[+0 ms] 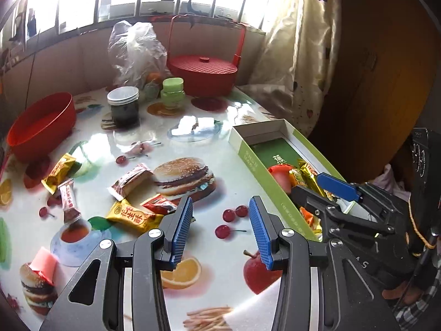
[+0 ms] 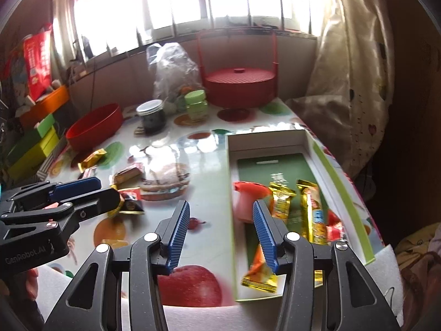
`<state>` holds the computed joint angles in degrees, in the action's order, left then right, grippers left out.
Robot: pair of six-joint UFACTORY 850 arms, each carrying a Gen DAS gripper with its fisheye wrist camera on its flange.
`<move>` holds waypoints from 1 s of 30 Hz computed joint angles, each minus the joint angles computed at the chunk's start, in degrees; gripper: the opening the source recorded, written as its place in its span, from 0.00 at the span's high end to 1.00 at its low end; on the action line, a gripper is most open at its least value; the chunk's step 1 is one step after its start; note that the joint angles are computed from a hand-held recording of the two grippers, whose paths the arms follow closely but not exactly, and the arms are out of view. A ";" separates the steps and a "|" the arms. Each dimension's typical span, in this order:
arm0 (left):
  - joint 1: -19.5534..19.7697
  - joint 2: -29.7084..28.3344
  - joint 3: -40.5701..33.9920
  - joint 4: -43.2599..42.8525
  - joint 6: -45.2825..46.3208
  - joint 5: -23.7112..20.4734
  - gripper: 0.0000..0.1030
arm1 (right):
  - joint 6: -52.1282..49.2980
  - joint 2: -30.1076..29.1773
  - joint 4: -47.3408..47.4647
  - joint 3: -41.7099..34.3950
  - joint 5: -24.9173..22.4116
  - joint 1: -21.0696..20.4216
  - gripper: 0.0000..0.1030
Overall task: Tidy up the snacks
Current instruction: 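Withdraw both open tools from the gift box toward the snacks on the table, then grasp a pink jelly cup with the left tool while the right tool grasps a red pouch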
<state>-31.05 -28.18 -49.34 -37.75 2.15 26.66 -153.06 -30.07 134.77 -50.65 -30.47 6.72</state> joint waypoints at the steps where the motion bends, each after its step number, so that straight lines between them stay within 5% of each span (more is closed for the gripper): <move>1: 0.14 0.10 0.20 -0.27 0.00 0.11 0.57 | -0.23 0.01 0.08 -0.03 0.05 0.32 0.54; 7: 1.99 2.26 4.26 -3.51 -0.20 2.69 0.57 | 0.77 -0.64 -1.78 -0.60 0.65 2.11 0.53; 11: 3.67 4.02 7.84 -4.27 -1.18 4.77 0.45 | 3.45 -1.65 -4.34 -1.66 1.13 3.11 0.51; 30: 9.27 7.35 18.53 -8.27 -4.97 10.17 0.45 | 14.30 -8.01 -14.55 -9.00 4.29 9.06 0.49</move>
